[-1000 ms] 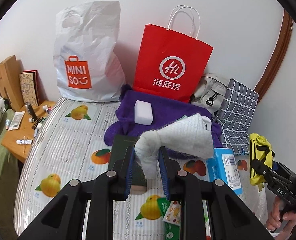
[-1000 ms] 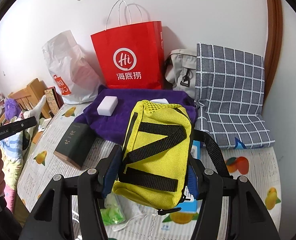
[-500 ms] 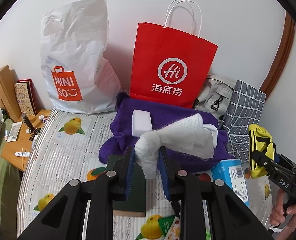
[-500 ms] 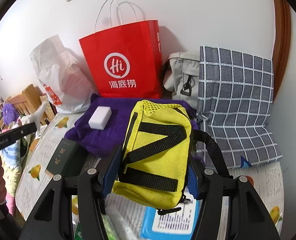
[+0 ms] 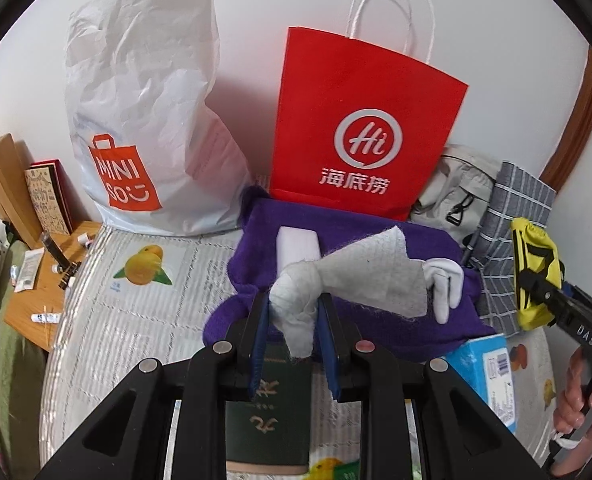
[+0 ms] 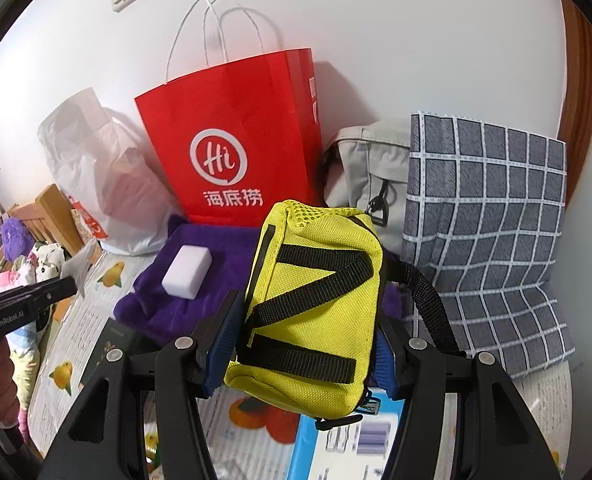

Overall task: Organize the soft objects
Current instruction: 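Carry the white tissue toward the purple towel with the left tool while the right tool carries the pouch, then lower the tissue onto the towel and open the left tool while the right tool releases the pouch there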

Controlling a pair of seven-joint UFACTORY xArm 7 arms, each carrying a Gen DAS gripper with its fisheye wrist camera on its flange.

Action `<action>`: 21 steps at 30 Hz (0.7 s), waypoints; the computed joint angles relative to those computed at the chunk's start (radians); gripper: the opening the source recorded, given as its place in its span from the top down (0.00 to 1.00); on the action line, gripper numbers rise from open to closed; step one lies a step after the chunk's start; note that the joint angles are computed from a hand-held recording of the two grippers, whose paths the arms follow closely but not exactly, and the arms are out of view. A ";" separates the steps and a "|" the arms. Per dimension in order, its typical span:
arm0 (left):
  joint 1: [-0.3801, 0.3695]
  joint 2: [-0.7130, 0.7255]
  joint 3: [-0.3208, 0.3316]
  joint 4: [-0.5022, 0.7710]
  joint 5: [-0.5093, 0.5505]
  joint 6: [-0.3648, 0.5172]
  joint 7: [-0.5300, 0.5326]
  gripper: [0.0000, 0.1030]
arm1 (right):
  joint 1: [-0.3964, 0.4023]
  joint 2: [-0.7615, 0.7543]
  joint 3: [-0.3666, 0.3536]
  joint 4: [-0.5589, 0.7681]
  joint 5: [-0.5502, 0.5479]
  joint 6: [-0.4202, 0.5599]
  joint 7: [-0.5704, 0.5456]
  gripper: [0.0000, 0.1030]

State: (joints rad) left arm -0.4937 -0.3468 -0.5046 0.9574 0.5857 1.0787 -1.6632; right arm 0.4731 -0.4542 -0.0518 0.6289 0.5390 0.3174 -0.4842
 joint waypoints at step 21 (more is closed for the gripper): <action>0.032 0.162 0.144 -0.075 -0.036 -0.277 0.090 0.77 | -0.098 0.343 0.134 0.156 0.102 0.048 -0.089 0.43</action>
State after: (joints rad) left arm -0.4614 -0.1844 -0.3611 0.8824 0.5493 0.8019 -1.5729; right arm 0.3747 -0.1107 0.0826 0.7850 0.6408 0.3658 -0.5733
